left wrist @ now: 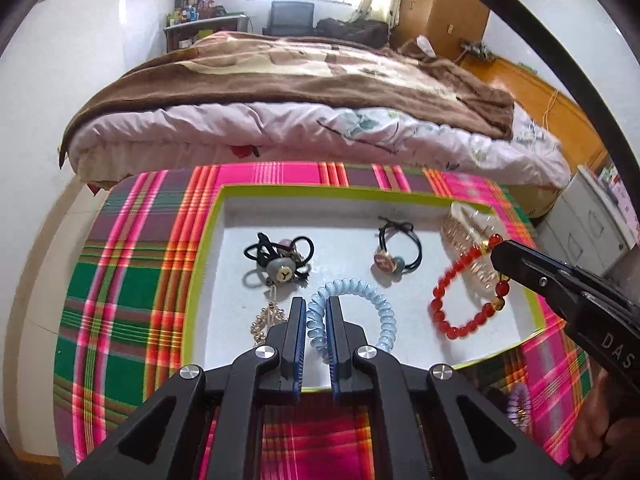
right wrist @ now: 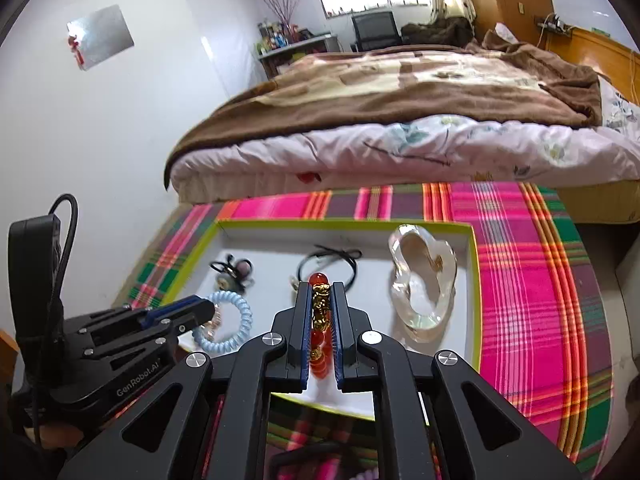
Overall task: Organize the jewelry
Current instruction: 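Carry the blue hair tie and red bracelet into the tray with both tools and release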
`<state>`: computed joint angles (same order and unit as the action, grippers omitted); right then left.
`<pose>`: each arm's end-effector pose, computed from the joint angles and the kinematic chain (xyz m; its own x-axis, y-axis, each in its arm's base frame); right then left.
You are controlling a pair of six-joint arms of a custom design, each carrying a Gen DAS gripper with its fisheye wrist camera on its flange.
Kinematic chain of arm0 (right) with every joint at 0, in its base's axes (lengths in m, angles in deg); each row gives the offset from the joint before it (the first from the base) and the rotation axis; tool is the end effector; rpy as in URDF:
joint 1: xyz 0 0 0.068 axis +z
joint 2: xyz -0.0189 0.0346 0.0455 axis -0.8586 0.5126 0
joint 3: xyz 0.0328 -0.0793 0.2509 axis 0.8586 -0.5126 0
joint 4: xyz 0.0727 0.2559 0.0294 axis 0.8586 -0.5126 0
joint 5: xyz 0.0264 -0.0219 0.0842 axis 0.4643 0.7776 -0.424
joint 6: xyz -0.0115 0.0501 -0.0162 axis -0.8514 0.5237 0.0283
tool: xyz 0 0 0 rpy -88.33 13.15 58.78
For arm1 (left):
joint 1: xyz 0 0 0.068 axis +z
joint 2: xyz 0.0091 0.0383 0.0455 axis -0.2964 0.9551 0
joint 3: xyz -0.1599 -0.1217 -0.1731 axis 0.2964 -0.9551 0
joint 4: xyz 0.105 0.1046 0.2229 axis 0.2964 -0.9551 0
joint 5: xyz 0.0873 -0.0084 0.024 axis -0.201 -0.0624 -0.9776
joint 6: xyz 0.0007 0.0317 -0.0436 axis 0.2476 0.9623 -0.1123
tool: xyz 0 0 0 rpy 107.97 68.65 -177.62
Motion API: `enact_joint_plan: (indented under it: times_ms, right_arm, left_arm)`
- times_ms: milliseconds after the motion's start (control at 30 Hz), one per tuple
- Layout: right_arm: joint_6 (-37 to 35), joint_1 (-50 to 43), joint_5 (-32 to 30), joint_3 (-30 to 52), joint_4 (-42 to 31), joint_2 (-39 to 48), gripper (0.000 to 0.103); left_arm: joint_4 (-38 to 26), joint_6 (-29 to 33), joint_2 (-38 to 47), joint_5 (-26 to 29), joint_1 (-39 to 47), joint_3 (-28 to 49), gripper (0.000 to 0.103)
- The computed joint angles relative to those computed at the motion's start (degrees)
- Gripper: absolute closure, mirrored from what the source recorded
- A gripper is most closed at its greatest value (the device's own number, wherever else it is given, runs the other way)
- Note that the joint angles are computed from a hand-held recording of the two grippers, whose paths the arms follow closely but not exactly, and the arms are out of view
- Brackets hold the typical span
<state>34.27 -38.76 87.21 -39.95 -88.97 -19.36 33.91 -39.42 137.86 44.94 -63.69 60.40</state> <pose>0.2035 0.0764 0.1933 -0.7461 0.1277 -0.6535 -0.0830 0.9560 0.2815 0.2476 -0.2492 0.1989 -0.8003 0.1483 -0.5810 0.2621 0.9580 -0.1165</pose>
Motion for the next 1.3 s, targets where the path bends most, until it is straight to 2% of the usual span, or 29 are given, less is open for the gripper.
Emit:
enact_joint_plan:
  times_ms: [500, 600, 667, 833, 1000, 1100, 1300]
  right_arm:
    - [-3.61, 1.65, 6.83, 0.93, -3.61, 5.43, 0.094]
    - [-3.78, 1.33, 6.31, 0.67, -3.80, 6.07, 0.094]
    - [-3.88, 1.20, 6.28, 0.80, -3.94, 6.72, 0.094]
    - [-4.04, 1.54, 7.34, 1.39, -4.26, 8.24, 0.094]
    - [-3.57, 1.65, 8.01, 1.42, -4.18, 8.90, 0.094]
    - [-3.17, 1.44, 7.69, 1.41, -4.24, 8.29, 0.094]
    - [-2.26, 2.06, 8.14, 0.74, -6.07, 3.45, 0.088]
  left_arm:
    - [-0.24, -0.58, 5.49, 1.26, 0.48, 2.21, 0.093]
    - [-0.41, -0.77, 5.82, 1.27, 0.43, 2.30, 0.092]
    - [-0.81, -0.58, 5.90, 0.87, 0.09, 2.54, 0.090]
    - [-0.57, -0.67, 5.84, 1.55, 0.12, 2.44, 0.071]
    - [-0.94, -0.97, 5.56, 1.24, -0.05, 2.26, 0.066]
    - [-0.90, -0.97, 5.06, 0.86, -0.36, 1.96, 0.053]
    - [-0.92, -1.53, 2.65, -0.16, -1.27, 0.50, 0.053]
